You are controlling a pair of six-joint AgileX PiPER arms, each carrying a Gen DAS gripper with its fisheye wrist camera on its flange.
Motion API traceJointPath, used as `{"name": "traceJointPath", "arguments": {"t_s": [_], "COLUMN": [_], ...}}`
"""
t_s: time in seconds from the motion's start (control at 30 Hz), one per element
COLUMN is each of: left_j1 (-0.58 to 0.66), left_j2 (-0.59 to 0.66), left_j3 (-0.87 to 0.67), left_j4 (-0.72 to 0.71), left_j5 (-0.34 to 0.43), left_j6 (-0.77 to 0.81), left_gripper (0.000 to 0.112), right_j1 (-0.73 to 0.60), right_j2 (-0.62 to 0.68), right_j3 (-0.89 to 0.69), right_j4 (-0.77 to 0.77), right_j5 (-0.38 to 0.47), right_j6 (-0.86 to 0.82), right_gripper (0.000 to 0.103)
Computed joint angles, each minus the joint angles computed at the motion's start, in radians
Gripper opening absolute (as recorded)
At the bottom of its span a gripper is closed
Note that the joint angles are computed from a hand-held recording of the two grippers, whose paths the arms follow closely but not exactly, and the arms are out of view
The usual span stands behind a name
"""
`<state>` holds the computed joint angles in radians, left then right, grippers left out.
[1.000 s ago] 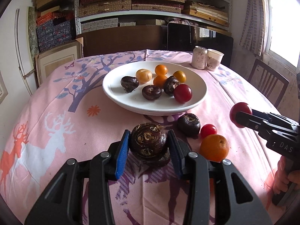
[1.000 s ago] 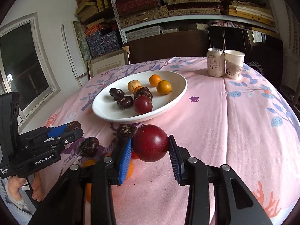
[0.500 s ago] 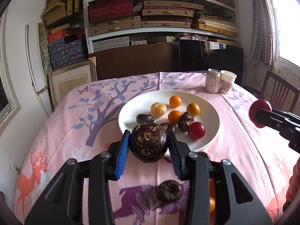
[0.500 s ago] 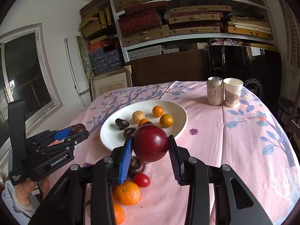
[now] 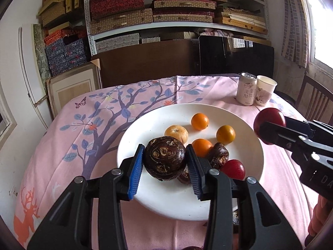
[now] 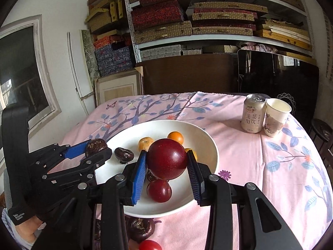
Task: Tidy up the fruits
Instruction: 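Carry both fruits over the white plate and open both tools to release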
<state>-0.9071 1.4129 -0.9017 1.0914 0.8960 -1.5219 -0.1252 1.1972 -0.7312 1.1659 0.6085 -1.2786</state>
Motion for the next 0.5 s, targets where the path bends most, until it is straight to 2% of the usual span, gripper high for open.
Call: {"name": "traceJointPath", "arguments": {"t_s": [0.13,0.23,0.5], "left_j1": [0.032,0.039,0.033], "left_j2": [0.048,0.074,0.102], "left_j3": [-0.004,-0.006,-0.003], "left_j4": [-0.004,-0.01,-0.004], "left_j5": [-0.046,-0.062,-0.066], "left_j6": [0.015,0.023,0.01], "left_gripper": [0.04,0.04,0.041], "right_j1": [0.046,0.047,0.089], "right_j2": [0.058,0.078,0.085], "right_j3": [-0.01,-0.01,0.013], "right_j4": [-0.018,-0.026,-0.054], "right_j5": [-0.045,-0.048,-0.102], "right_j6": [-0.001,0.001,0.012], "right_gripper": [0.039,0.039,0.04]}}
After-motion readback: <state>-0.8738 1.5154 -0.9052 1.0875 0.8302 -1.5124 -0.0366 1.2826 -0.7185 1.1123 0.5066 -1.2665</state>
